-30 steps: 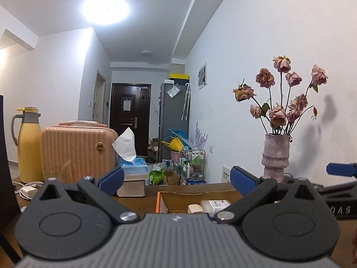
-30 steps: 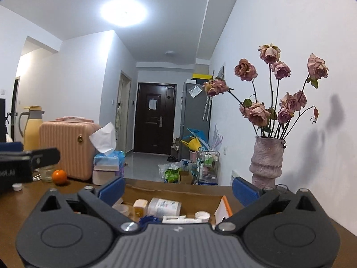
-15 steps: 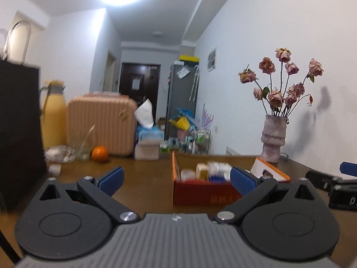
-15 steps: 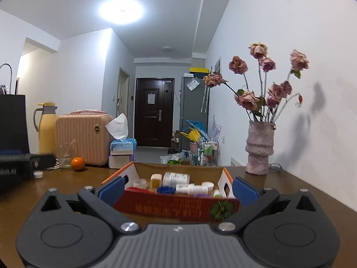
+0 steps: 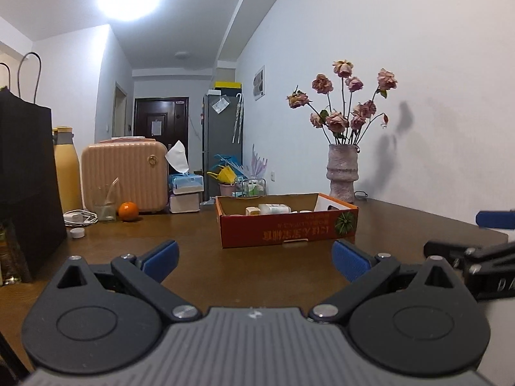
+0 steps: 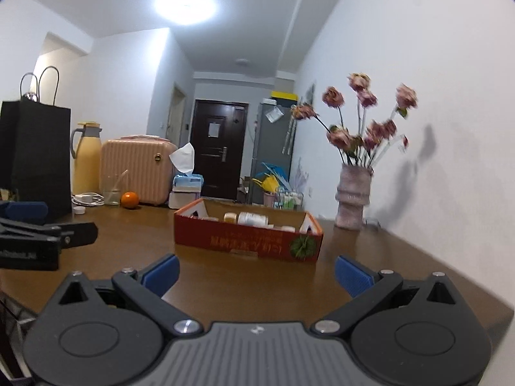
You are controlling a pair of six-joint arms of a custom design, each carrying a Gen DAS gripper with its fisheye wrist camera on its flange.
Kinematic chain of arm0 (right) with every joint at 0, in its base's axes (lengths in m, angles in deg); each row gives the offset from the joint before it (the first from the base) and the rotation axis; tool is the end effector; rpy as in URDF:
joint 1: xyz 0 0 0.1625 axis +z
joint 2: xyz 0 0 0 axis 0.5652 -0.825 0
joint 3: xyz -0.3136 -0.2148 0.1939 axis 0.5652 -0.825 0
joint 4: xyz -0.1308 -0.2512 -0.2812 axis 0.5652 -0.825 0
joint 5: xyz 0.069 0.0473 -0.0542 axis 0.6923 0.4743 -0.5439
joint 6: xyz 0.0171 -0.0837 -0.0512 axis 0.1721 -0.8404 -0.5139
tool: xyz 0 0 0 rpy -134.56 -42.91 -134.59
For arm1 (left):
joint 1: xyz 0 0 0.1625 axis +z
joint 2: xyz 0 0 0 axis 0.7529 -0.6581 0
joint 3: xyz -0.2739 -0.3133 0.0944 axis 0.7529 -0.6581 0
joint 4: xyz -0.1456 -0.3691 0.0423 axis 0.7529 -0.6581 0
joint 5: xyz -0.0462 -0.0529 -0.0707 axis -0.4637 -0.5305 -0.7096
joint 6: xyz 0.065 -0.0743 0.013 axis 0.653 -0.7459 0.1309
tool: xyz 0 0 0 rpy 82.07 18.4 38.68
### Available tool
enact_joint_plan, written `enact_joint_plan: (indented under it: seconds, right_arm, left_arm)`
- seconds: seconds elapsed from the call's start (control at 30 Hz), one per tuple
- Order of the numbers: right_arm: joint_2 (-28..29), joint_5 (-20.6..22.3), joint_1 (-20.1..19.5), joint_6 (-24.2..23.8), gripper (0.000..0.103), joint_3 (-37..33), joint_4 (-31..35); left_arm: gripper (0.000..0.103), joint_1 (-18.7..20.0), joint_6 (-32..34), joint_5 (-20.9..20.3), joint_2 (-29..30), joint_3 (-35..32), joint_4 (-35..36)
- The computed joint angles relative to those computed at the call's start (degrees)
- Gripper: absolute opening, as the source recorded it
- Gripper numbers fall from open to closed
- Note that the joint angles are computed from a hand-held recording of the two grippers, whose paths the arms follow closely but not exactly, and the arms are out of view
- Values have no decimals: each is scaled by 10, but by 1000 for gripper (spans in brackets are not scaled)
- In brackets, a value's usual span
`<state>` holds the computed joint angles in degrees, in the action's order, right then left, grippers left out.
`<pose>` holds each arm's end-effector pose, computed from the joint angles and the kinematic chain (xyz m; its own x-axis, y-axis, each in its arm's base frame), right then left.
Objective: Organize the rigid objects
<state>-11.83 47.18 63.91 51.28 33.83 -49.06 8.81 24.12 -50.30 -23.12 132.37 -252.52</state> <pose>0.2121 -0.4690 -0.0600 -0.5443 -0.5249 0.6544 -0.8116 0.1323 -0.5690 0.0109 -0.3753 0.1536 -0.6678 -0.2864 -0.6870 0.6751 0.1556 -0.7211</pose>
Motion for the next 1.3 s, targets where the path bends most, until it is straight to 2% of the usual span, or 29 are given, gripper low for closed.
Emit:
enact_joint_plan:
  seconds: [0.17,0.23,0.37,0.5,0.9,1.1,1.3]
  right_arm:
    - [7,4,-1,-17,103,55,-79]
    - [5,-5,-1,-16,103,51,-64]
    - [-1,-9,0,14,103,52,-70]
    - [-2,-2,0,7,103,51,-72]
    - [-7,4,-3,49,103,33,-26]
    - [-3,13,-4,54,103,23,-7]
    - [-3,9,-4,47,103,29,-20]
  left_arm:
    - [103,-19,0,21,22,7,-22]
    - [103,-19,-19,22,15,12,-15]
    - [103,-23,-8,20,16,14,-29]
    - [103,-22,-4,22,14,15,-35]
    - [103,-19,-11,28,15,20,-31]
    - [103,-19,-9,28,14,19,-30]
    - [103,-20,-9,30,15,19,-32]
